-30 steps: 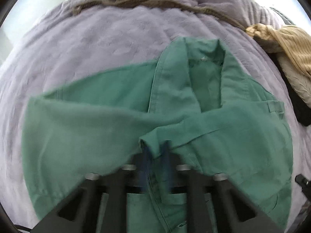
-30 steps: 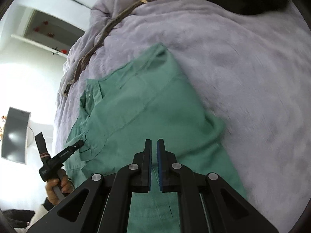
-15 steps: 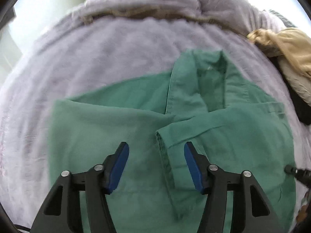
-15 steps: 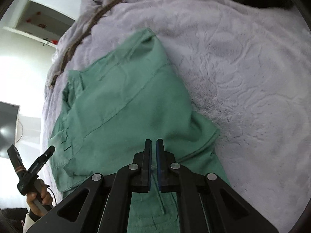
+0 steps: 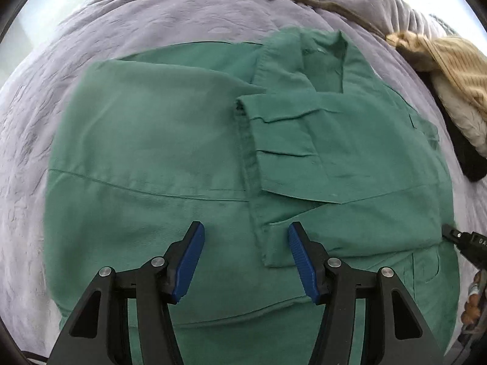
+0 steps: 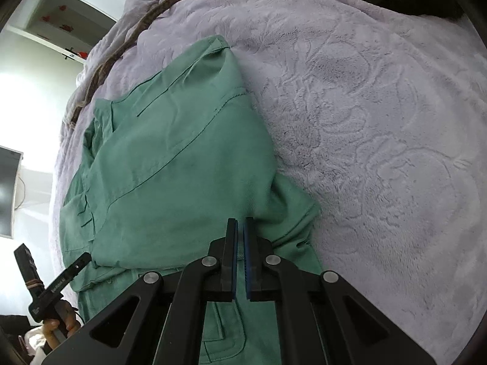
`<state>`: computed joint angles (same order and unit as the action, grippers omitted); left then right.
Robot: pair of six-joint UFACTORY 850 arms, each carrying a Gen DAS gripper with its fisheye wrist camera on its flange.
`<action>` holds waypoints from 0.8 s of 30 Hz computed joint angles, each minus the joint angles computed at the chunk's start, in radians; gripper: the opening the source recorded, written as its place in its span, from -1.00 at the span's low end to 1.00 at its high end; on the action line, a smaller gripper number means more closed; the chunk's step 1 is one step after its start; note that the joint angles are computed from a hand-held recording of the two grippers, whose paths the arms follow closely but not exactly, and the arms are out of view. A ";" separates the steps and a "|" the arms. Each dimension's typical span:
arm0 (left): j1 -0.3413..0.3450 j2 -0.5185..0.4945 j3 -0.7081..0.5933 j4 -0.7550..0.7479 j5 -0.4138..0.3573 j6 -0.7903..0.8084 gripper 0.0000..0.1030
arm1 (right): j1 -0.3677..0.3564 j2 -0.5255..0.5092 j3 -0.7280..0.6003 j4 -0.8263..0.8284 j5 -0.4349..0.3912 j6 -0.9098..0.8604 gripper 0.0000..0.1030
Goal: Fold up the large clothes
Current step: 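Open both tools and move them to the jacket hem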
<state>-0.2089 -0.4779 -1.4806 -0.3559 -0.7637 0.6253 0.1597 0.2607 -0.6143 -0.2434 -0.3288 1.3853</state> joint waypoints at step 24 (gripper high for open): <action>0.001 0.170 0.127 0.220 -0.090 -0.157 0.17 | 0.131 0.120 -0.028 0.230 -0.256 -0.113 0.12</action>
<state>-0.2077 -0.3078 -1.3537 -0.1364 -0.8539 0.4679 0.2904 0.3803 -0.6428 -0.0130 -0.5845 1.2719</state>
